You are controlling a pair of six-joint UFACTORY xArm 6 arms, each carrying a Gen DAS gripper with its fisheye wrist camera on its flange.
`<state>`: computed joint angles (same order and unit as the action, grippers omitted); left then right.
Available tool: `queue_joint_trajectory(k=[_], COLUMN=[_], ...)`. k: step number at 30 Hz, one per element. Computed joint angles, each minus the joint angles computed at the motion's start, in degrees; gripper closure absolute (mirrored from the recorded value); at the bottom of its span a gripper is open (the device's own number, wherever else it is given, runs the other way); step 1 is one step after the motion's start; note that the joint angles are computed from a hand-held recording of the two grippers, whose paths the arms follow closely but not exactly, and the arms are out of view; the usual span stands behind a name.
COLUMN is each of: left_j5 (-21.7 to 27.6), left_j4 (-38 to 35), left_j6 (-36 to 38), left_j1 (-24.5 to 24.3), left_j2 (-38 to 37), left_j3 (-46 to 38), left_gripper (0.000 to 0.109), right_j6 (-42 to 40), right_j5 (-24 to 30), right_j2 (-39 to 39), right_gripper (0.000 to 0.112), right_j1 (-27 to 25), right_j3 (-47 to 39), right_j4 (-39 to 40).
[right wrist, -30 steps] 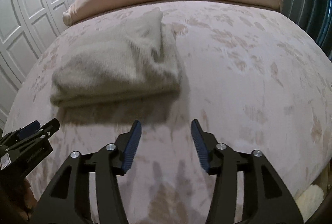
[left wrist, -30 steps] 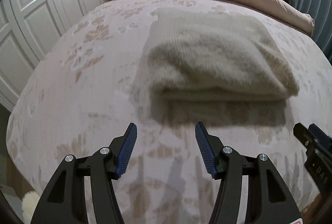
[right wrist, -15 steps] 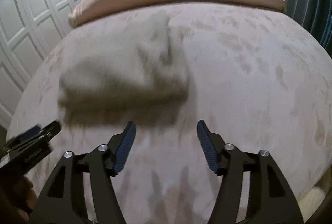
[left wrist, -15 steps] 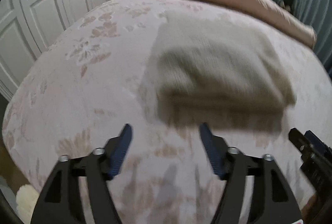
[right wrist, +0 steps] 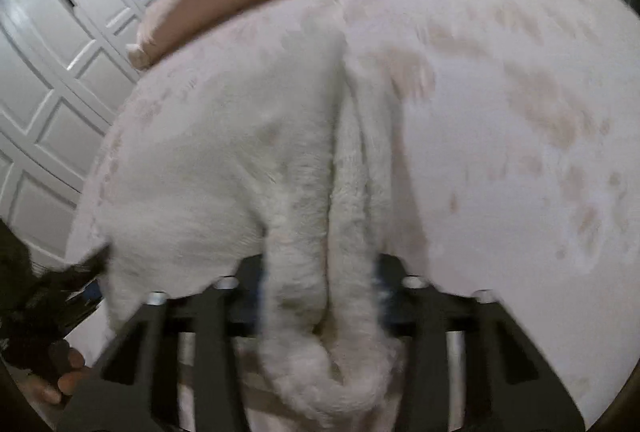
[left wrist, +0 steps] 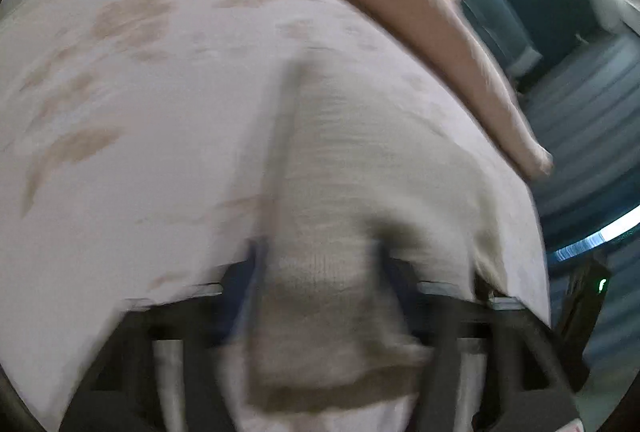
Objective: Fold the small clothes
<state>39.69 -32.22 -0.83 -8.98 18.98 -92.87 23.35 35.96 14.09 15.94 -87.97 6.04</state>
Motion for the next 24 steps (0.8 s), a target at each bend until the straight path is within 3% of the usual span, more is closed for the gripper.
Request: queue_joint_trajectory(k=[3, 5, 7, 8, 11, 16, 20, 22, 24], left_j5=[-3.6, -4.0, -3.0, -1.5, -3.7, -4.9, 0.3, 0.4, -0.8], left_j4=[3.4, 1.6, 8.9, 14.8, 21.4, 30.7, 35.3, 43.6, 46.4], left_j6=[3.4, 6.2, 2.7, -0.6, -6.7, -14.1, -14.4, -19.0, -20.3], left_j1=[-2.1, -2.7, -3.7, -4.1, -4.8, -7.3, -10.3, -11.4, -11.4], left_j2=[-0.5, -0.9, 0.4, 1.5, -0.8, -8.2, -5.3, -4.4, -5.0], left_j3=[-2.0, -2.5, -2.9, -3.4, 1.5, 5.7, 2.6, 3.5, 5.3], left_gripper=[0.075, 0.085, 0.087, 0.086, 0.086, 0.085, 0.085, 0.079, 0.065], right_j6=[-1.7, 5.7, 9.4, 9.3, 6.2, 13.6, 6.6, 6.7, 3.5], right_j5=[-8.8, -13.0, -7.5, -5.2, -7.8, -9.7, -6.5, -0.8, -2.4], right_j2=[-6.5, -11.3, -10.3, -7.5, -10.1, -17.1, -12.6, -8.5, -8.0], right_gripper=[0.086, 0.086, 0.083, 0.082, 0.076, 0.079, 0.085, 0.09, 0.09], right_j1=[0.1, -0.4, -1.3, -1.8, -2.5, -1.4, 0.0, -0.5, -2.2], right_j3=[5.6, 11.9, 12.6, 13.3, 16.4, 18.6, 13.8, 10.6, 12.2], right_j4=[0.6, -9.0, -15.3, -14.8, -11.1, -18.5, -15.6, -19.9, -16.7])
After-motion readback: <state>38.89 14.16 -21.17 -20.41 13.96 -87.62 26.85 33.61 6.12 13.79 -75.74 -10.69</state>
